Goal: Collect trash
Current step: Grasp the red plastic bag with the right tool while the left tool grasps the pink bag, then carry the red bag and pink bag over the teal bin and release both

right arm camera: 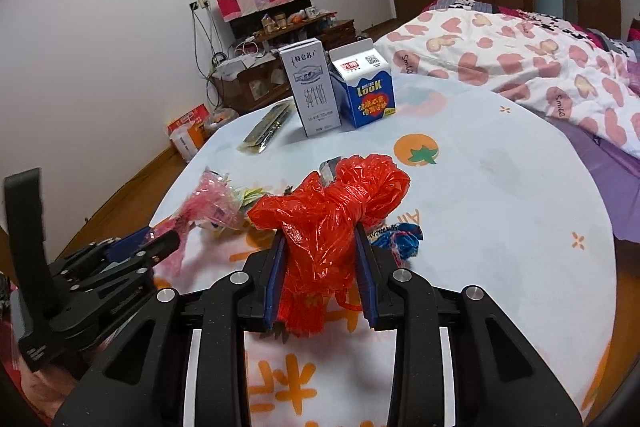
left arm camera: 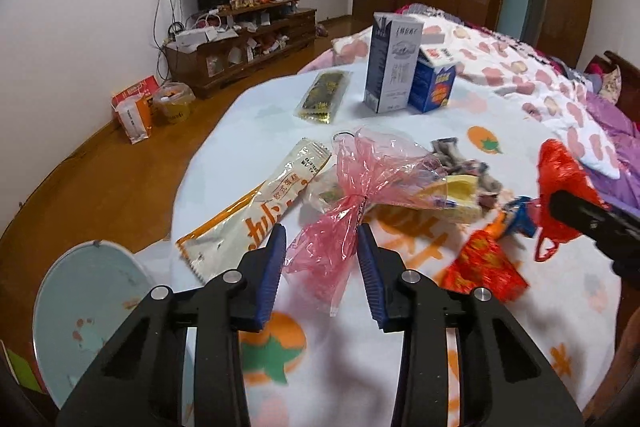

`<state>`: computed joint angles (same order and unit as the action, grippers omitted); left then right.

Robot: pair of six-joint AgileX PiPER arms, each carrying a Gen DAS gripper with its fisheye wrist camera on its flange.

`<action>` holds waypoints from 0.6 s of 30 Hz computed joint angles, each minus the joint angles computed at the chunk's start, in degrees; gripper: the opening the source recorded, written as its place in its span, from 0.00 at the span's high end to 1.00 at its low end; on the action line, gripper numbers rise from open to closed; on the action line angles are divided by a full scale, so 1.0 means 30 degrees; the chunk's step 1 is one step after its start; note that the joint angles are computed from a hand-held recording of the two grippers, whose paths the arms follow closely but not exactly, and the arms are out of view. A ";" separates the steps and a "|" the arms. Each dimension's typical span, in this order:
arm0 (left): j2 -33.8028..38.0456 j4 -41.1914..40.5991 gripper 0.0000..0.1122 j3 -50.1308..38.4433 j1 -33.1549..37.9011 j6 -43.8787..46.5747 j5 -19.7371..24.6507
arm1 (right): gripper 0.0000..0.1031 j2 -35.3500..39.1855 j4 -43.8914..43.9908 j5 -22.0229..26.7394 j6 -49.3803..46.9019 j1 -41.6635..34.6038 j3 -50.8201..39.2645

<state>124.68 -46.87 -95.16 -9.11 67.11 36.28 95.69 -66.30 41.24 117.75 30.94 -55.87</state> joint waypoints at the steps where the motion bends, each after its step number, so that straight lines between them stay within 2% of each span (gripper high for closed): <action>1: -0.0305 -0.0156 0.67 0.0314 0.0131 0.0112 0.0048 | 0.69 -0.0056 0.0053 0.0340 0.0040 0.0310 -0.0006; 6: -0.2326 -0.1807 0.67 0.2685 0.1664 0.1676 0.0578 | 0.69 -0.0178 0.0242 0.1263 0.0127 0.1477 -0.0113; 12: -0.4063 -0.1907 0.67 0.4943 0.3330 0.2699 0.0037 | 0.69 0.0422 0.0597 0.1833 -0.0348 0.2825 -0.0969; 18: -0.4623 -0.2278 0.67 0.5663 0.4940 0.3461 -0.0435 | 0.69 0.1416 0.0906 0.2220 -0.1349 0.3808 -0.2567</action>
<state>110.81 -53.70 -78.17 5.71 77.49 34.97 99.94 -63.58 47.90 113.70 42.37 -63.57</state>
